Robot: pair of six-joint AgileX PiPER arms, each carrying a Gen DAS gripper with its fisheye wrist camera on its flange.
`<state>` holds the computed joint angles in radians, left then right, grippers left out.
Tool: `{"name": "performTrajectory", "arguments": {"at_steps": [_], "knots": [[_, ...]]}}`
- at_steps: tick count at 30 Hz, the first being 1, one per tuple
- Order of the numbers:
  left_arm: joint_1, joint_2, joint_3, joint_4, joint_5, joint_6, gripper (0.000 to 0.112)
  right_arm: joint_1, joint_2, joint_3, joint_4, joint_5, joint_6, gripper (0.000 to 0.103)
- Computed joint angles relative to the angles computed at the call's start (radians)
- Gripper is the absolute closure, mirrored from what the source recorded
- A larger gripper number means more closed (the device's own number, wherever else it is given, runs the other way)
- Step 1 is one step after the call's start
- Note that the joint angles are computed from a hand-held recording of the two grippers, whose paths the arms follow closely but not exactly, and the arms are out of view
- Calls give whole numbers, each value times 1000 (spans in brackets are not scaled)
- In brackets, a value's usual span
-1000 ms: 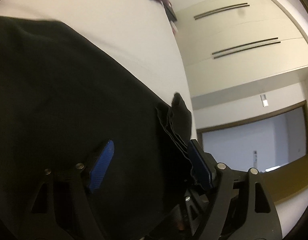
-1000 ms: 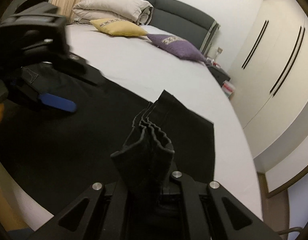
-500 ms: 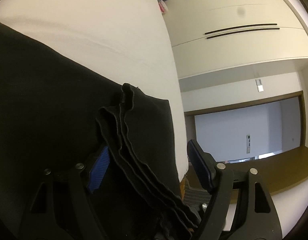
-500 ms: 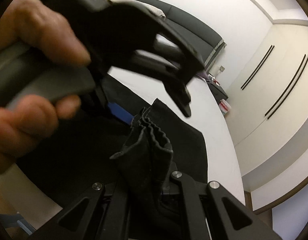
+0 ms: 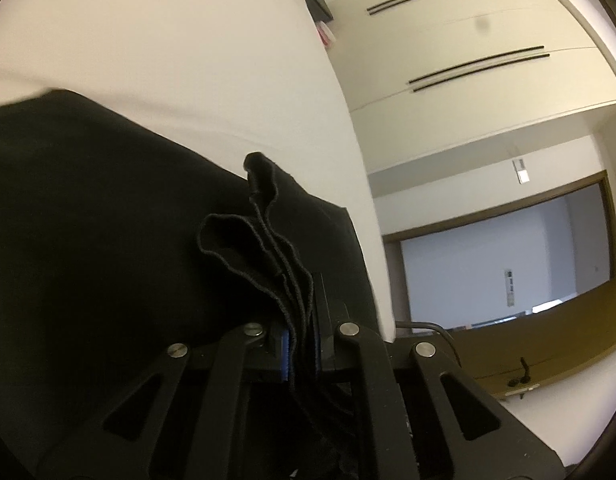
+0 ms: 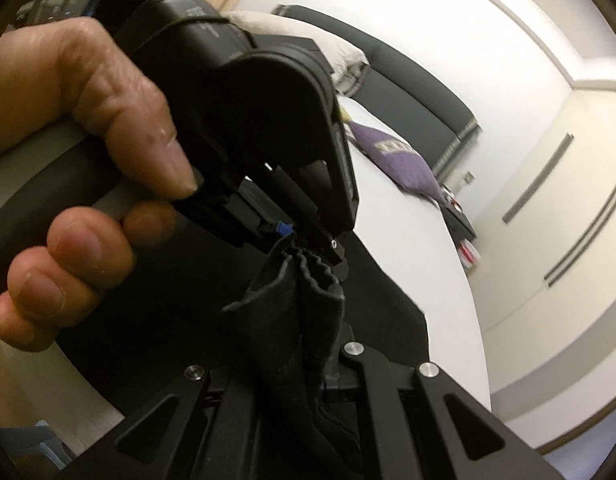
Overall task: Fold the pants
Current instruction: 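Lay the hems onto the waistband with the right gripper and open it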
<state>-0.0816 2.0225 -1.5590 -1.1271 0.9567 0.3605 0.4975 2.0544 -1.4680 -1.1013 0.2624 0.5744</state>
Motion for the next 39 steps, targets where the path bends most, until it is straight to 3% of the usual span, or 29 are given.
{"name": "performTrajectory", "arguments": {"at_steps": [7,11,20,27,28,30,31,32,35,38,39], "knots": [[153,-107,119,75,64,47,106,71,77,-129,270,47,-279,99],[153,-135,191,121,17,79,106,73,128,-212,450,64,-475,98],[184,-156,303,152,-41,153,106,82,197,-292,629,123,-676,97],[233,-164,314,178,-7,174,104,57,226,-340,781,155,-815,92],[246,-179,322,191,3,171,103,44,216,-338,853,165,-883,87],[274,-213,330,240,17,159,100,7,165,-283,1022,159,-1036,68],[256,-213,308,265,11,121,98,-21,140,-259,1122,164,-1127,53],[264,-241,320,293,10,106,97,-49,105,-228,1222,184,-1204,44],[270,-339,343,415,-34,43,97,-172,35,-204,1506,306,-1387,43],[270,-409,341,438,-58,44,97,-313,116,-423,1647,553,-1308,43],[258,-418,332,430,-61,49,97,-381,178,-523,1746,601,-1249,43]]}}
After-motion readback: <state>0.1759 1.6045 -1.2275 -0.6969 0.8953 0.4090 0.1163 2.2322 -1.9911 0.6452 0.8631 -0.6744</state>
